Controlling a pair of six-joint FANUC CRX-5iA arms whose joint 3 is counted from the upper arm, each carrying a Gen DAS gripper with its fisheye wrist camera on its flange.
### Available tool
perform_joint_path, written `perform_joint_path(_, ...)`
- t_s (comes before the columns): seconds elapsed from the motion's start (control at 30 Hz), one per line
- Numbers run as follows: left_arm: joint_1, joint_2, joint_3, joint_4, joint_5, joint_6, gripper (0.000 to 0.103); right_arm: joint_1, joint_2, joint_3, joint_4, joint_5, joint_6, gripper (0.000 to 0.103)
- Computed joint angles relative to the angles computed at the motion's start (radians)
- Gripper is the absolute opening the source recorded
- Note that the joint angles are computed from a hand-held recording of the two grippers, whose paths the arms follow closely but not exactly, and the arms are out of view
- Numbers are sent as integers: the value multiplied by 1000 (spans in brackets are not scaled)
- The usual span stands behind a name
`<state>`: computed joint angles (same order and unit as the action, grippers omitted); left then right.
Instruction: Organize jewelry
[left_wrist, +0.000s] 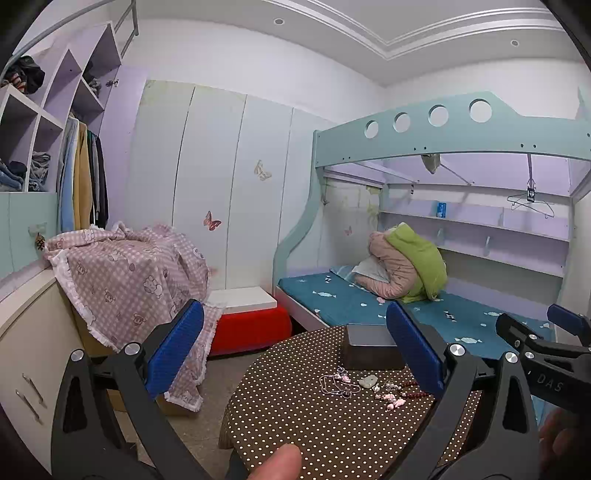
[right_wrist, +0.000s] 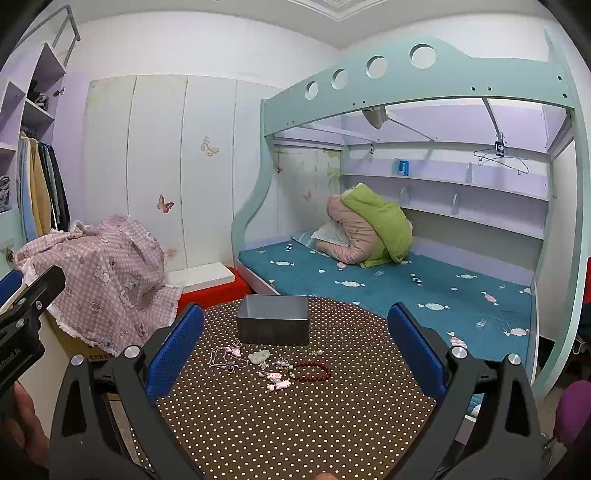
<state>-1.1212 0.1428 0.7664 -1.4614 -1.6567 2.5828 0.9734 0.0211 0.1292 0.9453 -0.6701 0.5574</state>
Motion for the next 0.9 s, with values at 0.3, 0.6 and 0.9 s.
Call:
perform_joint_path(0.3, 10, 0, -3, 17, 5, 7, 98, 0, 3, 5, -9, 1, 11, 96)
perform_joint_path(0.6, 72, -6, -22, 107, 24, 1, 98, -24, 27, 36, -54, -20, 54, 96)
perform_joint_path(0.9, 220, 13, -55, 265, 83, -23, 98, -64, 114, 144, -203, -52, 198, 96)
